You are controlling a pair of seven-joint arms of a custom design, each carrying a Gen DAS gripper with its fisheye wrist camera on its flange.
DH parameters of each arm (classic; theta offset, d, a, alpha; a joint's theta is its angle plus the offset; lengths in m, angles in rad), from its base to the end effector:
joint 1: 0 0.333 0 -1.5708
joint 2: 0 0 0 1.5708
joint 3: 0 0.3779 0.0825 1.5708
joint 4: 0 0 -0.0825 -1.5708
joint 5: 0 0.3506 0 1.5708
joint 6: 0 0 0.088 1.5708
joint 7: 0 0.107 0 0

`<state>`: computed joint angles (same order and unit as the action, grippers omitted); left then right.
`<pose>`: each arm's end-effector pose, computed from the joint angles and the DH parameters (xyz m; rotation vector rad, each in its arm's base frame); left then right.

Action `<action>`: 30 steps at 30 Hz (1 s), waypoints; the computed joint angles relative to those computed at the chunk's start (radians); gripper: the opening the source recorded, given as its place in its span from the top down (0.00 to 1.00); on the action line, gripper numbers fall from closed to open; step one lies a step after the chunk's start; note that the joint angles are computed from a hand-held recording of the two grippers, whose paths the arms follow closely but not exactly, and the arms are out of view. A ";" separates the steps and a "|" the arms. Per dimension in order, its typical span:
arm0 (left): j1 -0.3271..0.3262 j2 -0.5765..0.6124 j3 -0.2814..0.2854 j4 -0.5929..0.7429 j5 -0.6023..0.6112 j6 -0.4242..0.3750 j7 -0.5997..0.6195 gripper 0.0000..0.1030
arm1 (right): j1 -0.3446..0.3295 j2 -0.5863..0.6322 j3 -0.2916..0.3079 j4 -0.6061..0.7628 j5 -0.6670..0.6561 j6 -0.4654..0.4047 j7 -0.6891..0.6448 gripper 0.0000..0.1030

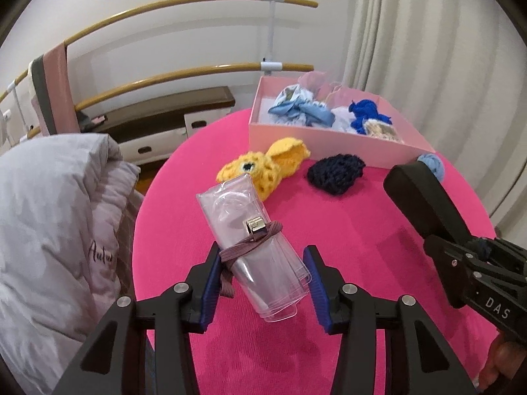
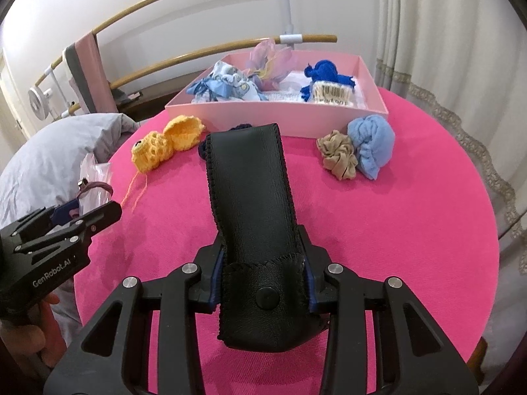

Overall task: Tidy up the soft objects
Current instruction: 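Carry the plastic pouch and black case into the pink box and open both tools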

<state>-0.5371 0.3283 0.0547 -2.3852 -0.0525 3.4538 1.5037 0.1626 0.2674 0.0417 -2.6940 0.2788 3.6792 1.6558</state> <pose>0.4958 -0.2551 0.3601 -1.4875 2.1697 -0.8830 0.4530 0.0567 0.3216 -1.6227 1.9427 -0.6032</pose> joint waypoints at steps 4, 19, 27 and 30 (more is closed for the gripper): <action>-0.033 -0.001 0.026 0.016 -0.013 -0.004 0.027 0.58 | 0.007 -0.017 -0.004 -0.003 0.009 0.001 -0.007 0.67; -0.051 0.029 0.044 0.129 0.014 -0.030 0.066 0.57 | -0.004 -0.073 -0.026 0.029 0.024 -0.016 -0.056 0.67; 0.018 0.084 0.006 0.293 0.115 -0.086 -0.004 0.57 | -0.046 -0.100 -0.047 0.116 0.018 -0.060 -0.099 0.67; 0.052 0.118 -0.022 0.382 0.160 -0.122 -0.039 0.57 | -0.093 -0.097 -0.038 0.162 -0.033 -0.089 -0.071 0.67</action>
<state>-0.4850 0.4468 0.0332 -2.0029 0.1075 3.3313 1.4651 0.0700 0.1706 0.0033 -2.5321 0.2460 3.5903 1.5851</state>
